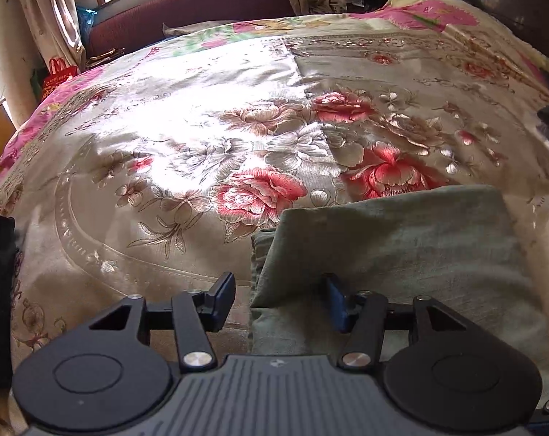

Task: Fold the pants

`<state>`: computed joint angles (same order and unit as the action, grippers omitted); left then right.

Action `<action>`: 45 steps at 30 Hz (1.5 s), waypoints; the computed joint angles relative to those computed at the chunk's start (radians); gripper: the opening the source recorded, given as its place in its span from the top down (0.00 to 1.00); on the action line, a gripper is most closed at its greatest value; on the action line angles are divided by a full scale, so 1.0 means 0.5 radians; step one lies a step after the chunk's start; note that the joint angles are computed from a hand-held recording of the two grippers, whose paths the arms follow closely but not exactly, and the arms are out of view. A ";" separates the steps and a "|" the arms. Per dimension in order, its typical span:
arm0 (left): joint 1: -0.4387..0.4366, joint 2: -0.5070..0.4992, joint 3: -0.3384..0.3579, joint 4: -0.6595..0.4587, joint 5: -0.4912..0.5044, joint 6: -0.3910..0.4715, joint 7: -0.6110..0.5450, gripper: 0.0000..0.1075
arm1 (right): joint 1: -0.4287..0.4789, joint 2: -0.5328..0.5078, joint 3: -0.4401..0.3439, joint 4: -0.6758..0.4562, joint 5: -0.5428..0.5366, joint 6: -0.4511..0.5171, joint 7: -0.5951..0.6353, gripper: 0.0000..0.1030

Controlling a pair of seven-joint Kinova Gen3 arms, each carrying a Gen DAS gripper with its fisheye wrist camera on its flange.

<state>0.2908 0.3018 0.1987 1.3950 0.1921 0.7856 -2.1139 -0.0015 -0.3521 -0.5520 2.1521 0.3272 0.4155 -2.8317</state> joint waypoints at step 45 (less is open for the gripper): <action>-0.299 -0.540 -0.148 0.642 0.453 -0.171 -0.334 0.27 | 0.471 -0.150 -0.621 -0.167 0.173 0.461 -0.427 0.75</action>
